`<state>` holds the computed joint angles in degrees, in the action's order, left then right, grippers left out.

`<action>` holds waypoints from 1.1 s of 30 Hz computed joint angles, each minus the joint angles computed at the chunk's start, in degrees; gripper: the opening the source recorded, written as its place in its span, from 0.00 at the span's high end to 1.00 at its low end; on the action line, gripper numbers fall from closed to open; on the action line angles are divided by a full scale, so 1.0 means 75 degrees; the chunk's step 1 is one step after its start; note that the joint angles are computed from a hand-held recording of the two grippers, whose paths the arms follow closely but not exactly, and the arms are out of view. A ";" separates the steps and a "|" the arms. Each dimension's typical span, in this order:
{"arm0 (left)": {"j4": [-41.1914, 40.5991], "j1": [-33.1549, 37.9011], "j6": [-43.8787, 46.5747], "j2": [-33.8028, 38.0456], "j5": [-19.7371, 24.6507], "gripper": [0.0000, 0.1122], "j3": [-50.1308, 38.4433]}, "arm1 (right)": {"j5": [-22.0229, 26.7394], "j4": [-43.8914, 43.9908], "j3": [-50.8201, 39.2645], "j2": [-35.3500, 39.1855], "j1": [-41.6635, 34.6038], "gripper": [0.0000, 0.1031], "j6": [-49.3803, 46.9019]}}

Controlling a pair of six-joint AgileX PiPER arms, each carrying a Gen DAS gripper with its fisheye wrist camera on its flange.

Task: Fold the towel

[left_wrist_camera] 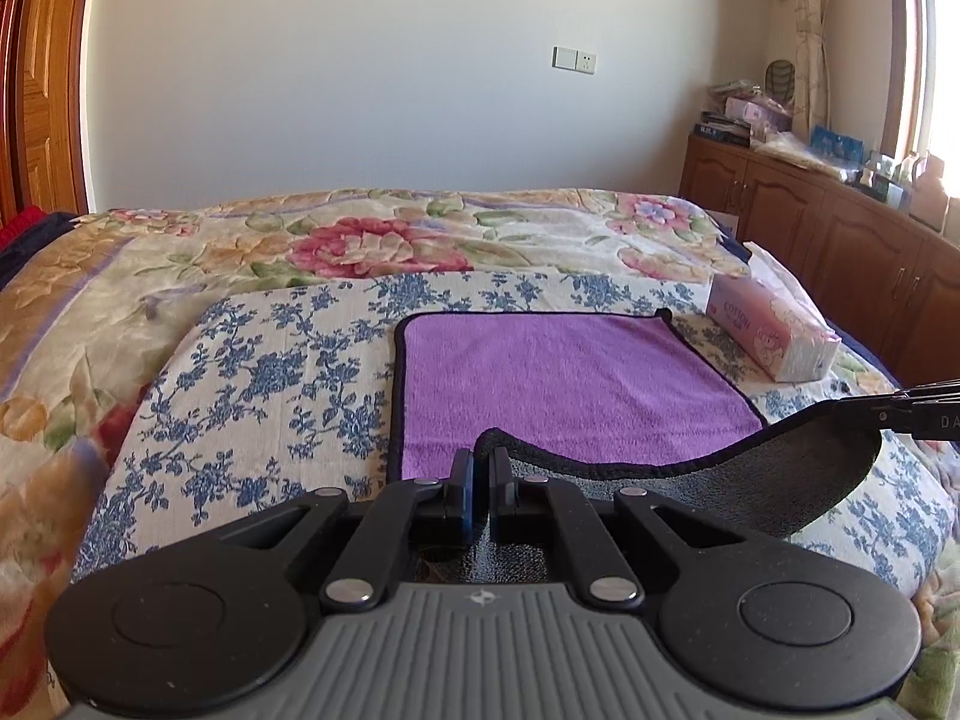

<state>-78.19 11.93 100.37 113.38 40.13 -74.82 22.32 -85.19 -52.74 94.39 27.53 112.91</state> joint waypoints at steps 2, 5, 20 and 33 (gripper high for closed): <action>-0.0006 -0.0004 -0.0036 0.0016 0.0020 0.95 -0.0044 | 0.0015 -0.0012 0.0003 0.0010 -0.0023 0.97 -0.0009; -0.0026 -0.0010 -0.0080 0.0054 0.0032 0.95 -0.0125 | 0.0042 -0.0192 0.0003 0.0026 -0.0055 0.97 0.0113; -0.0176 -0.0168 -0.0182 0.0256 -0.0113 0.95 -0.0547 | 0.0014 -0.1175 -0.0199 0.0300 -0.0444 0.97 0.0651; -0.0236 -0.0332 -0.0231 0.0454 -0.0156 0.95 -0.0888 | -0.0029 -0.1661 -0.0465 0.0491 -0.0651 0.97 0.0495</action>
<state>-79.96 9.44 98.63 116.78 38.96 -81.48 22.10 -97.65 -56.23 98.07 22.65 116.62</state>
